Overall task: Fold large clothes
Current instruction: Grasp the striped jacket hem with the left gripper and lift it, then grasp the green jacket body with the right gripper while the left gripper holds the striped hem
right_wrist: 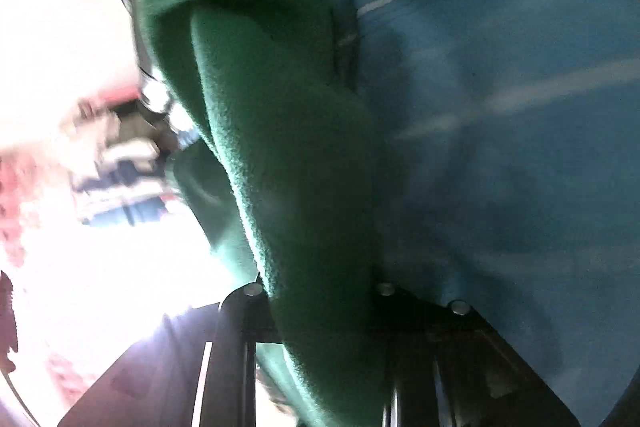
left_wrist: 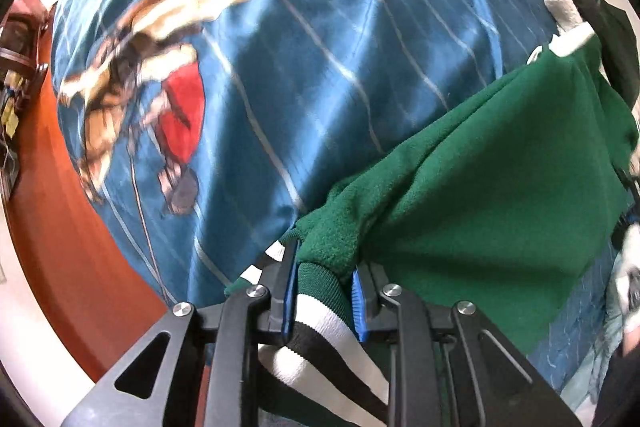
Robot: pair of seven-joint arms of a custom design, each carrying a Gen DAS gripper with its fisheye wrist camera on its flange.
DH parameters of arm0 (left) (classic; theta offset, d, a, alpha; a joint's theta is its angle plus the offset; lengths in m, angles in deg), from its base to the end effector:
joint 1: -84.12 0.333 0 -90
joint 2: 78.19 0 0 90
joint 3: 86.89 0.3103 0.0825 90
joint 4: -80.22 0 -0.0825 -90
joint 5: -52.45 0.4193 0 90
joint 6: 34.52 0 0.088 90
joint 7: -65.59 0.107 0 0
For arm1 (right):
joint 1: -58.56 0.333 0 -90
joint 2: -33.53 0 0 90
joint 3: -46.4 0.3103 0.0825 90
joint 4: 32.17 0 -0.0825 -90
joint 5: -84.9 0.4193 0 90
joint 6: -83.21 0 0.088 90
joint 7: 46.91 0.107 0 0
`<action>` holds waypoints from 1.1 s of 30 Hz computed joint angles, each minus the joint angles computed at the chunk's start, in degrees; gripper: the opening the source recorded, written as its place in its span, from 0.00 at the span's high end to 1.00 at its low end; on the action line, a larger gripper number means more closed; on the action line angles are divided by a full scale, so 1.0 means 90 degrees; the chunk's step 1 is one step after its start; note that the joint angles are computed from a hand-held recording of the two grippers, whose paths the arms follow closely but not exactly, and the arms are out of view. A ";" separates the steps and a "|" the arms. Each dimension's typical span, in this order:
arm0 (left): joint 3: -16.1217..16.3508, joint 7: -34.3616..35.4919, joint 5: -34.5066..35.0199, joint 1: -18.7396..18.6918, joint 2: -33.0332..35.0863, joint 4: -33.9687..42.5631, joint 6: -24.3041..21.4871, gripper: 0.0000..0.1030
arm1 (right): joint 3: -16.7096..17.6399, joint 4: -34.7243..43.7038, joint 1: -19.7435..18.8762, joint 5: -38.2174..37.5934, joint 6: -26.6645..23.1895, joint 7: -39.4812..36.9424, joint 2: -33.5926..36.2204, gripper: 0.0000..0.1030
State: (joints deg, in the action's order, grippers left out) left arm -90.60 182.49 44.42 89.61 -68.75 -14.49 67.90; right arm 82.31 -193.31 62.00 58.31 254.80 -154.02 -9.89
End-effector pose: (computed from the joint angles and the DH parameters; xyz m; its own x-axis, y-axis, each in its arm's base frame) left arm 0.6439 0.0103 0.4946 -0.3928 -0.9082 0.1447 -0.9193 0.3917 -0.0373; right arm 0.3068 0.2764 0.4299 -0.5857 0.1618 -0.7942 0.0051 0.9806 0.1960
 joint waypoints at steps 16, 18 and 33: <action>-0.0353 0.0647 0.0348 -0.0742 0.0925 0.1612 -0.0192 0.21 | -0.0005 0.2136 0.4286 0.2805 -0.5040 0.2162 0.0397 0.35; -0.0297 0.0284 0.0293 -0.0739 0.0904 0.1678 -0.0172 0.21 | -0.0637 0.2563 0.4764 0.2902 -0.6095 0.1484 0.0346 0.35; -0.0046 -0.1109 0.0440 -0.0279 -0.0558 -0.0530 0.1188 0.21 | -0.4232 0.2453 0.3895 0.2621 -0.5169 -0.6414 0.1972 0.35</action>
State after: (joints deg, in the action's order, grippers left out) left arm -91.02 172.52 48.38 87.11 -73.77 -19.26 78.60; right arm 44.22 -171.24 97.05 81.90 208.27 -211.74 7.85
